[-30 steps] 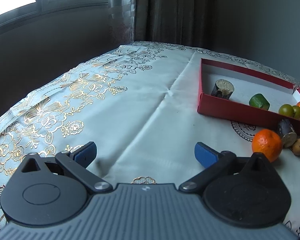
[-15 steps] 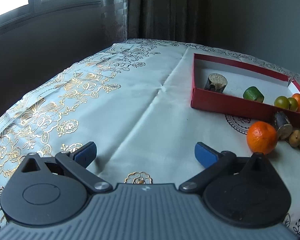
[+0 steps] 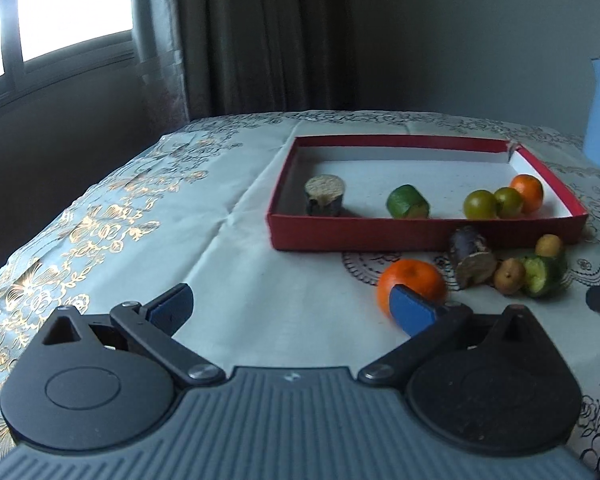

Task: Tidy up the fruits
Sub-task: 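Withdraw the right gripper and move the left gripper to the mandarin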

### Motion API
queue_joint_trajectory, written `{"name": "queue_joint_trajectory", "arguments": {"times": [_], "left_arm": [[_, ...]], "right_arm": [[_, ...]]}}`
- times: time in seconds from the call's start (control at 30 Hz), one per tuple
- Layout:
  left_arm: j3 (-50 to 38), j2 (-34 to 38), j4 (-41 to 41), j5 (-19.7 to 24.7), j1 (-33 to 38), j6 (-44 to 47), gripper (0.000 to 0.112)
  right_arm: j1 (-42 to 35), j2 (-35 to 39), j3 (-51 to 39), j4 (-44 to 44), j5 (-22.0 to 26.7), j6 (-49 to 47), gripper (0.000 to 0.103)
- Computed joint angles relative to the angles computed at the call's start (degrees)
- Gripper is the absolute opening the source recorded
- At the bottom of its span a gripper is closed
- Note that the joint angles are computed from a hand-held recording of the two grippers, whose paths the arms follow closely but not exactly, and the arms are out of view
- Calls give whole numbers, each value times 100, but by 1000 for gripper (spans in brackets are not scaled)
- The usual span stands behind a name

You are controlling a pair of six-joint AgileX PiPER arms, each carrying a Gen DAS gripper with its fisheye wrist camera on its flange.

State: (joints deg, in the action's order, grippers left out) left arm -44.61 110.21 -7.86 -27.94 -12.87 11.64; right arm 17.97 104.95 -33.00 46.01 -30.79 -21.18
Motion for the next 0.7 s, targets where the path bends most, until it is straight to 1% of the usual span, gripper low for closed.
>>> {"name": "queue_joint_trajectory", "arguments": {"times": [0.1, 0.2, 0.37, 0.43, 0.5, 0.53, 0.6, 0.7], "left_arm": [[-48, 103, -233, -152, -318, 320, 103], [-173, 219, -417, -106, -501, 514, 103], [-469, 397, -592, 170, -544, 610, 103], [-559, 427, -314, 303, -479, 281, 103], [-630, 465, -281, 355, -482, 219, 103], [-644, 480, -287, 361, -486, 232, 103], [-772, 563, -638, 486, -554, 595, 103], [-904, 628, -571, 706, -534, 560, 103]], "right_arm": [[-6, 0, 0, -11, 2, 6, 103], [-7, 2, 0, -16, 1, 10, 103], [-12, 2, -1, -22, 1, 13, 103], [-14, 3, -2, -25, 3, 13, 103], [-13, 5, -4, -25, 3, 15, 103], [-17, 4, -5, -28, 6, 14, 103], [-12, 7, -6, -25, 3, 16, 103], [-16, 7, -8, -28, 4, 14, 103]]}}
